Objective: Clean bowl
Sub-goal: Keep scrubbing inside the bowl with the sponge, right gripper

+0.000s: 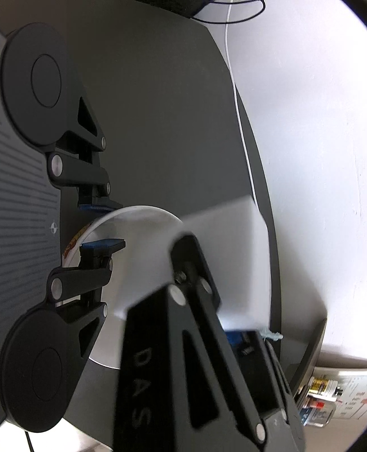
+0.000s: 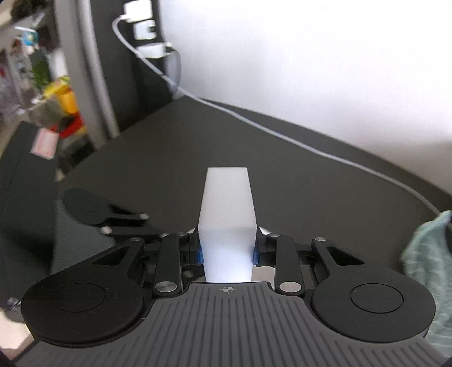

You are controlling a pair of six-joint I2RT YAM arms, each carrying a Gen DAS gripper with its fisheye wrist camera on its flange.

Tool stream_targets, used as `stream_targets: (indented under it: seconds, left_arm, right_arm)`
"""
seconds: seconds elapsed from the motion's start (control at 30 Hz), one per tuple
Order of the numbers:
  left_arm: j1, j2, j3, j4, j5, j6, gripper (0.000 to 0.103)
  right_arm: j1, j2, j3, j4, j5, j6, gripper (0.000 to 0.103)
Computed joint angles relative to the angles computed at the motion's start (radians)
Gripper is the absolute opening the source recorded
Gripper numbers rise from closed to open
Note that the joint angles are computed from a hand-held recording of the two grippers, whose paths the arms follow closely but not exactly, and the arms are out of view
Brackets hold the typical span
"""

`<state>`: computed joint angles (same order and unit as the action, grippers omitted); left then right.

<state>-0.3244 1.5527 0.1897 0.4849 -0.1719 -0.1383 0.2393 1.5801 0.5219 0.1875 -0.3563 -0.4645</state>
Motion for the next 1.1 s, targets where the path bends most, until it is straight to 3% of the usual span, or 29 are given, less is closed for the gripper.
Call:
stream_targets:
  seconds: [0.07, 0.13, 0.3, 0.4, 0.53, 0.7, 0.83, 0.93, 1.03, 1.1]
  left_arm:
    - [0.0, 0.012, -0.002, 0.019, -0.002, -0.005, 0.021]
    - [0.003, 0.021, -0.006, 0.037, 0.006, -0.01, 0.022]
    - [0.001, 0.031, 0.003, 0.04, 0.024, -0.036, 0.023]
    - [0.006, 0.022, 0.007, 0.036, 0.025, -0.031, 0.025]
    - [0.024, -0.007, 0.033, -0.005, 0.049, 0.022, 0.026]
    - [0.066, 0.11, 0.124, 0.02, 0.119, 0.173, 0.028]
    - [0.097, 0.091, 0.139, -0.026, 0.176, 0.231, 0.02]
    - [0.107, 0.067, 0.116, -0.038, 0.191, 0.213, 0.015]
    - [0.089, 0.033, 0.045, -0.008, 0.152, 0.162, 0.016]
    - [0.045, 0.035, 0.026, 0.01, 0.085, 0.112, 0.017]
  right_arm:
    - [0.014, -0.028, -0.02, 0.016, 0.075, 0.015, 0.03]
    - [-0.012, -0.057, -0.034, 0.008, 0.08, 0.017, 0.03]
    - [-0.222, -0.089, -0.03, -0.132, -0.154, 0.141, 0.031]
    - [-0.246, -0.046, -0.054, -0.1, -0.214, 0.165, 0.031]
    - [-0.263, -0.035, -0.08, -0.055, -0.276, 0.172, 0.031]
    - [-0.295, -0.04, -0.051, -0.115, -0.3, 0.153, 0.031]
    - [-0.328, 0.031, -0.009, -0.162, -0.336, 0.142, 0.031]
    - [-0.27, 0.006, -0.059, -0.066, -0.233, 0.145, 0.03]
    - [-0.172, -0.066, -0.138, 0.094, -0.047, 0.164, 0.031]
    - [-0.158, -0.071, -0.136, 0.112, -0.044, 0.167, 0.031]
